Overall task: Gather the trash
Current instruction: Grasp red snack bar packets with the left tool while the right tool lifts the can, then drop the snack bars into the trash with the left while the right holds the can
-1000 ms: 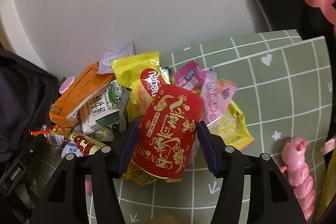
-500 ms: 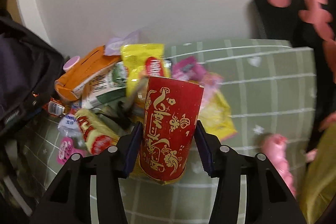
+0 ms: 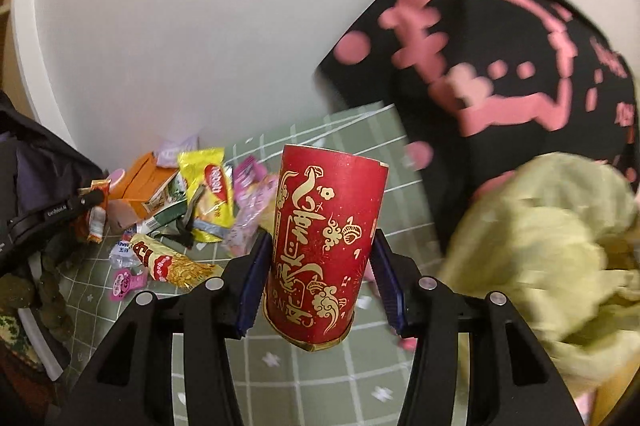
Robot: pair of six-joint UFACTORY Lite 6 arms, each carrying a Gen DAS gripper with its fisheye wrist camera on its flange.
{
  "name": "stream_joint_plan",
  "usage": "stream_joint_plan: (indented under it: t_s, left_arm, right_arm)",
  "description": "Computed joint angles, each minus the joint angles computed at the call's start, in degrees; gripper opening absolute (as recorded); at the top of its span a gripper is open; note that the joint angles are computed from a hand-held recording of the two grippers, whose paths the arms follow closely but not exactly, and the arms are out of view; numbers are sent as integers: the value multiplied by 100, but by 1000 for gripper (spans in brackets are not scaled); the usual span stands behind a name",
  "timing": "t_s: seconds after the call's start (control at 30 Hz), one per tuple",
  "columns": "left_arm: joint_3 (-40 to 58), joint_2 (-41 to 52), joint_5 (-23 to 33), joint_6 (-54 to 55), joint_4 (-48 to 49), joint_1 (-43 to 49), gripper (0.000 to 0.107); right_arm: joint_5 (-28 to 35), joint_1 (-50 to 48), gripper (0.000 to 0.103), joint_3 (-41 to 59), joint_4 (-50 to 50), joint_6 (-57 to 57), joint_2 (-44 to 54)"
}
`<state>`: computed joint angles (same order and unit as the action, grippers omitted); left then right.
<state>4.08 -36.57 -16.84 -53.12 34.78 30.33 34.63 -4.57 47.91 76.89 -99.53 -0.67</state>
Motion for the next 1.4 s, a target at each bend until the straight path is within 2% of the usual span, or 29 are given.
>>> stream_joint_plan:
  t_s: [0.03, 0.13, 0.2, 0.3, 0.37, 0.47, 0.5, 0.6, 0.77, 0.9, 0.97, 1.03, 1.1, 1.13, 1.2, 1.27, 1.4]
  left_arm:
    - [-34, -377, 198, -317, 213, -275, 1]
    - [76, -1085, 711, -471, -47, -1363, 1]
    - [307, -948, 571, -968, 358, -1684, 1]
    - [1130, 15, 195, -346, -89, -2356, 1]
    - [1806, 674, 246, 349, -715, -2907, 1]
    - [2917, 1591, 332, 274, -517, -3587, 1]
    - [3249, 1842, 364, 67, -229, -3771, 1]
    - [4506, 2891, 360, -1336, 1498, -4284, 1]
    - [6692, 4795, -188, -4246, 4496, -4980, 1]
    - [8485, 6346, -556, -5737, 6133, -5547, 1]
    - [9391, 7081, -489, -6863, 7325, -5847, 1]
    - [10472, 7938, -869, -8062, 8359, -5978, 9]
    - [11672, 8806, -1407, -9134, 9345, -6000, 55]
    - [12174, 9161, -1632, -9533, 9706, -6006, 58]
    - [12461, 9435, -1737, -10055, 10128, -5993, 58]
    - [12139, 9300, -1655, -10057, 9982, -5929, 58]
    - [11050, 8641, -1370, -9223, 9172, -5635, 61]
  right_arm:
    - [134, -214, 47, -4, -172, 105, -153]
    - [380, -689, 47, 49, -473, 308, -473]
    - [583, -980, 47, 183, -591, 425, -563]
    - [726, -1323, 47, 450, -567, 492, -611]
    - [686, -1436, 47, 678, -594, 661, -553]
    - [666, -1699, 47, 1210, -817, 1009, -336]
    - [676, -1827, 47, 1375, -855, 1075, -274]
    - [661, -2273, 47, 1980, -989, 1423, -1]
    - [636, -3044, 47, 3013, -1311, 1819, 603]
    - [526, -3480, 47, 3492, -1034, 1479, 1061]
    - [515, -3627, 47, 3830, -1085, 1601, 1408]
    - [743, -3749, 47, 4444, -1306, 1894, 1946]
    - [564, -3798, 47, 4650, -1234, 1773, 2143]
    - [646, -3861, 47, 4789, -1166, 1788, 2277]
    - [837, -3927, 47, 5016, -1177, 1910, 2513]
    - [897, -3892, 47, 5173, -1256, 1902, 2701]
    - [1219, -3617, 47, 5405, -1245, 1891, 3036]
